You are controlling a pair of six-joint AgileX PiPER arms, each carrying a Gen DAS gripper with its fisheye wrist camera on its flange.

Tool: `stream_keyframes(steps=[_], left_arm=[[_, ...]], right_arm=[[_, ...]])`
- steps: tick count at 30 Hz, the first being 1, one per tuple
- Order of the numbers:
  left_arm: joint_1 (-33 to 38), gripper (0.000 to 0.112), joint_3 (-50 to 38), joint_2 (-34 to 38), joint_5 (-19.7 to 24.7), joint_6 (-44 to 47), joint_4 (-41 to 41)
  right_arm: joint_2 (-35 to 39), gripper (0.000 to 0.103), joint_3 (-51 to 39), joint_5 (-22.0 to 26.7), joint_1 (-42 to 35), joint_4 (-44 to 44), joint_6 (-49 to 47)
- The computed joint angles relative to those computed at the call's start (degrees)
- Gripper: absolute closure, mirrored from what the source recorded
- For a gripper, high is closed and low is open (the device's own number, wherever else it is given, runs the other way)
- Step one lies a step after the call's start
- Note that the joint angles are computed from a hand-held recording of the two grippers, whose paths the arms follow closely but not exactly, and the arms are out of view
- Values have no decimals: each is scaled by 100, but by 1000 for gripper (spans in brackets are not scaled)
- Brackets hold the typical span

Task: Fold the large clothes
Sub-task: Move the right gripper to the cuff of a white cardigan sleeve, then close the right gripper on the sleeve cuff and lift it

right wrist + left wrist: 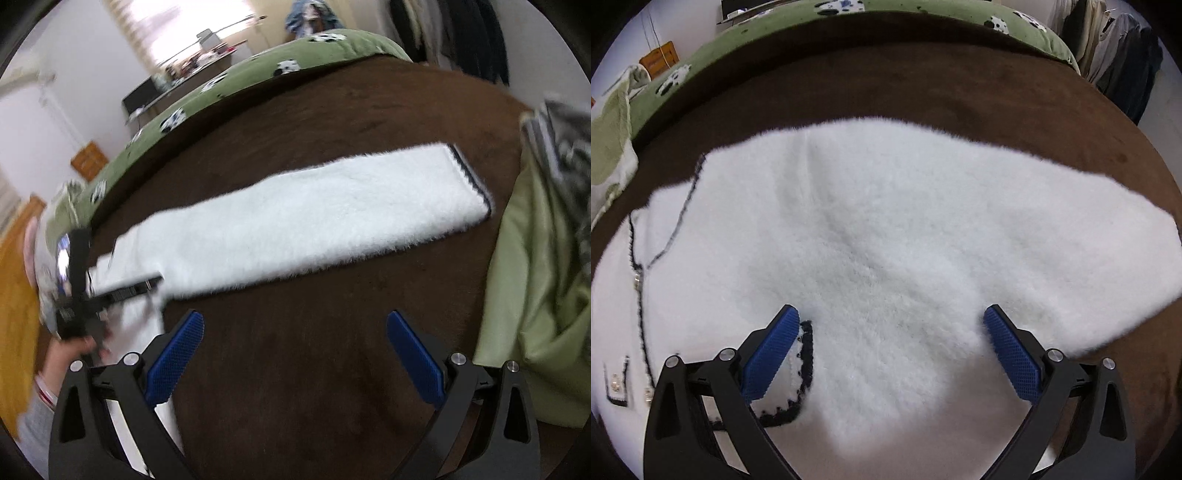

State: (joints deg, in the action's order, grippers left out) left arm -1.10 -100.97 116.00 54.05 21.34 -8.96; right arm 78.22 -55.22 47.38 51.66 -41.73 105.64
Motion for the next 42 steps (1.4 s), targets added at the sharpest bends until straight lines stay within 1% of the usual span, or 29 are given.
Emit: stream_keyframes(steps=[1,2,5,7,8,12,13,14,16,19,20,21,22,23,24,25,26,27,28,30,32,33,35,38,40,42], left_arm=[[-4,15,119,-62,-126,-3,-19],[-10,15,195,-103,-194,-17,-14],[-63,15,421,-226,-415,-105,55],[-74,15,497,-263,-499,-121,42],[-79,14,546,-299,-526,-134,22],[27,15,633,-293,-691,102,-184],[67,14,605,-271,-677,163,-236],[65,14,610,-278,-674,169,-239],[57,14,683,-303,-741,181,-248],[83,14,682,-281,-792,264,-328],[87,14,709,-289,-828,287,-353],[91,14,750,-305,-881,314,-370],[85,14,790,-324,-932,316,-361],[70,14,840,-346,-999,294,-333],[61,14,899,-373,-1058,284,-322],[53,14,945,-392,-1109,275,-314],[43,14,974,-404,-1145,260,-304],[33,14,1024,-426,-1197,252,-304],[34,14,1061,-442,-1231,259,-313],[32,14,1117,-468,-1278,269,-330],[27,14,1145,-483,-1292,264,-327],[29,14,1145,-479,-1290,267,-321],[18,14,1152,-488,-1288,243,-295],[22,14,1104,-476,-1243,220,-272],[16,14,1011,-441,-1148,174,-233],[13,15,898,-402,-1037,129,-210]], right_arm=[[7,5,38,-132,-120,61,10],[52,5,15,-124,-204,111,-28],[313,5,-274,187,-439,279,-244],[475,5,-494,590,-563,298,-59],[476,5,-486,587,-633,278,69],[600,5,-315,-86,-1468,521,390],[654,5,-255,-314,-1700,526,448],[692,5,-233,-421,-1841,526,455],[936,5,-422,-394,-2135,537,290],[1286,9,-829,-113,-2343,578,-100],[1461,17,-1040,104,-2386,593,-294],[1545,31,-1132,253,-2416,566,-374],[1621,38,-1207,384,-2431,485,-386],[1605,49,-1178,381,-2466,485,-420],[1581,63,-1168,352,-2521,531,-527],[1506,73,-1108,284,-2564,546,-583],[1409,90,-1001,157,-2593,530,-580],[1263,93,-821,-37,-2599,391,-423],[1243,94,-779,-91,-2574,252,-339],[1263,95,-790,40,-2411,-54,-118],[1212,95,-763,4,-2252,-312,203],[1194,95,-810,219,-2057,-394,228],[1443,95,-1166,579,-1981,-278,-324],[1549,95,-1273,590,-2136,110,-787],[1540,95,-1378,580,-2237,176,-908],[1554,95,-1646,719,-2231,166,-1054]])
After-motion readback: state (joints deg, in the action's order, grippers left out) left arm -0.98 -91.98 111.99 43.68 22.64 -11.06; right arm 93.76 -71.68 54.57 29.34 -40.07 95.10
